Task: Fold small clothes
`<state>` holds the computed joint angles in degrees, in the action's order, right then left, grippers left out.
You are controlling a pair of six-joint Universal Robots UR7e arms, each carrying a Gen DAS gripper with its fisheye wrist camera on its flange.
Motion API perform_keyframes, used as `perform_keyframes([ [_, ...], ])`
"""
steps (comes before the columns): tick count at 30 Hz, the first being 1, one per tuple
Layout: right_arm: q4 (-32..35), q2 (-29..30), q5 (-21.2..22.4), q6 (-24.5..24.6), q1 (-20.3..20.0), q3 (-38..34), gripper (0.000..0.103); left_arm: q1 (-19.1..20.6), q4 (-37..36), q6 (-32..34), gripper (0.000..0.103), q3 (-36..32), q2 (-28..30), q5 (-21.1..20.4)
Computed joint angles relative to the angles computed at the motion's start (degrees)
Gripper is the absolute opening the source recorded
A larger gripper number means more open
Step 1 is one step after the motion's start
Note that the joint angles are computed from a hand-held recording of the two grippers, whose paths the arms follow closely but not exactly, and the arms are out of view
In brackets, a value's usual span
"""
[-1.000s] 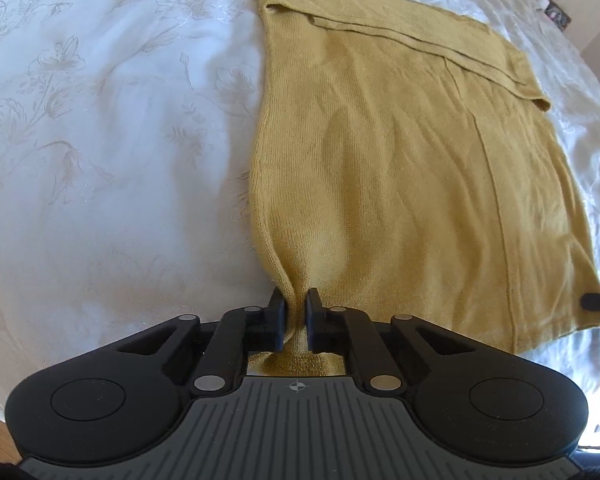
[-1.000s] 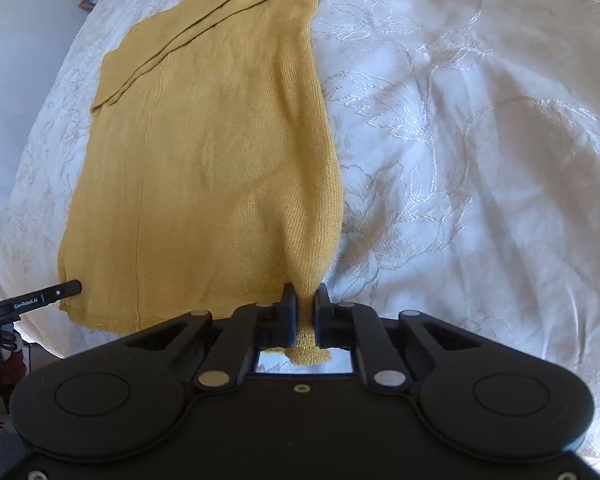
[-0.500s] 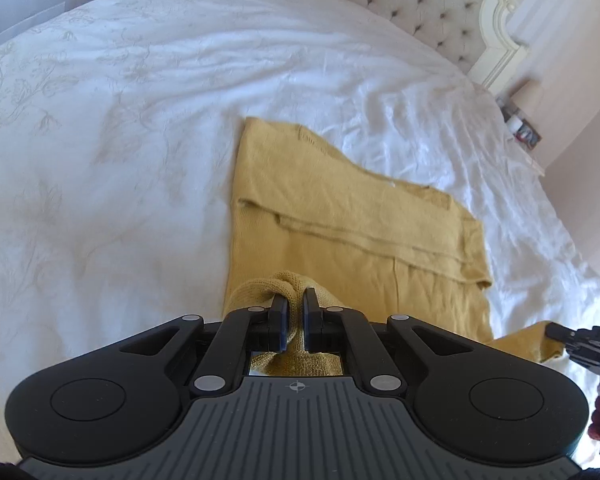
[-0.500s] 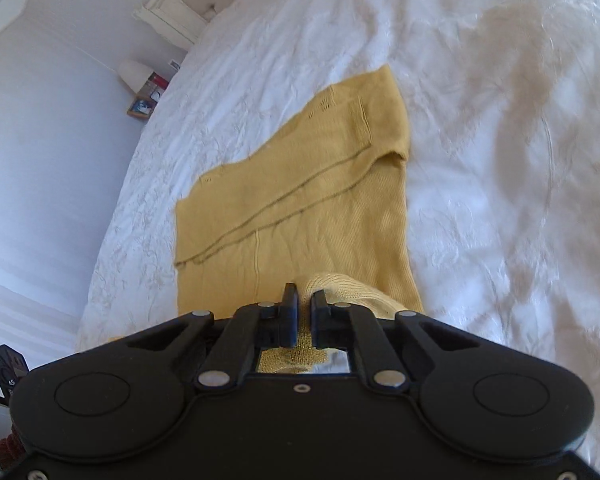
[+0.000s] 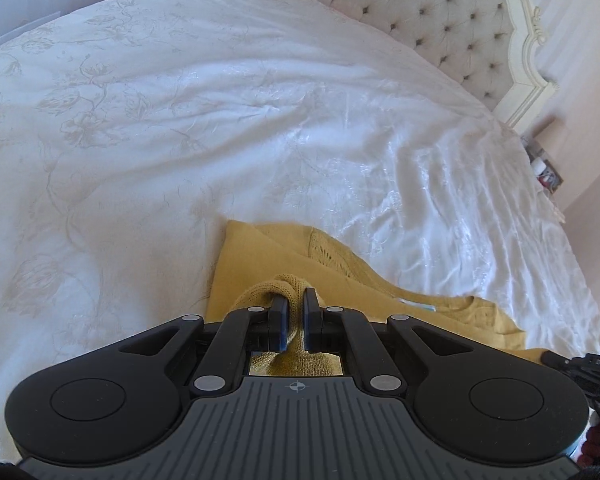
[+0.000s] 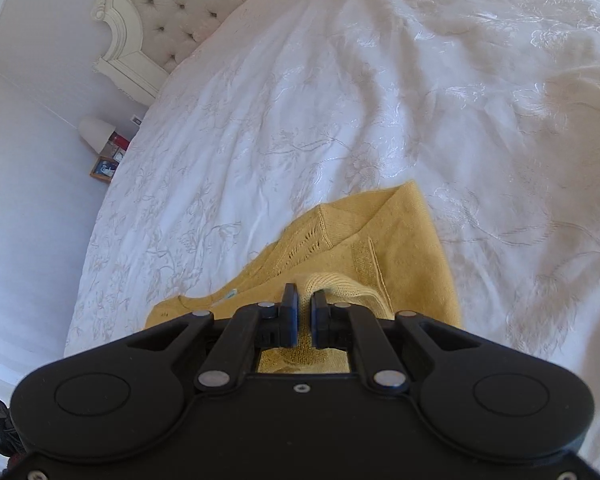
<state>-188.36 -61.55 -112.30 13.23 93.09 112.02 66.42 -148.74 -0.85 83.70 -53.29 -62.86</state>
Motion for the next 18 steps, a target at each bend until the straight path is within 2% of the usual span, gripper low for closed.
perform_keyframes([
  [6, -0.3, 2.82, -3.08, 1.43, -1.02, -3.37, 0.012, 1.24, 3.21, 2.95, 0.007, -6.72, 5.24, 0.31],
  [9, 0.48, 3.57, -3.65, 1.61, -1.46, -4.68, 0.012, 1.5, 5.25, 2.46, 0.011, -9.49, 7.14, 1.63],
  [13, 2.73, 4.26, -5.02, 1.96, -1.77, -6.15, 0.016, 1.86, 5.81, 1.76, 0.011, -12.03, 9.03, 3.5],
  [14, 3.72, 4.54, -5.99, 2.32, -1.72, -6.74, 0.018, 1.94, 5.08, 2.23, 0.013, -12.4, 9.39, 3.88],
  [15, 4.11, 4.76, -6.84, 2.31, -1.64, -7.04, 0.019, 1.84, 3.6, 3.37, 0.024, -12.09, 9.4, 4.65],
  [16, 4.05, 4.89, -7.24, 2.01, -1.58, -7.13, 0.019, 1.66, 1.97, 4.83, 0.03, -11.82, 9.45, 5.37],
  [18, 4.37, 5.12, -8.23, 0.68, -1.29, -7.43, 0.02, 1.28, -0.13, 7.69, 0.047, -11.26, 9.22, 6.33],
])
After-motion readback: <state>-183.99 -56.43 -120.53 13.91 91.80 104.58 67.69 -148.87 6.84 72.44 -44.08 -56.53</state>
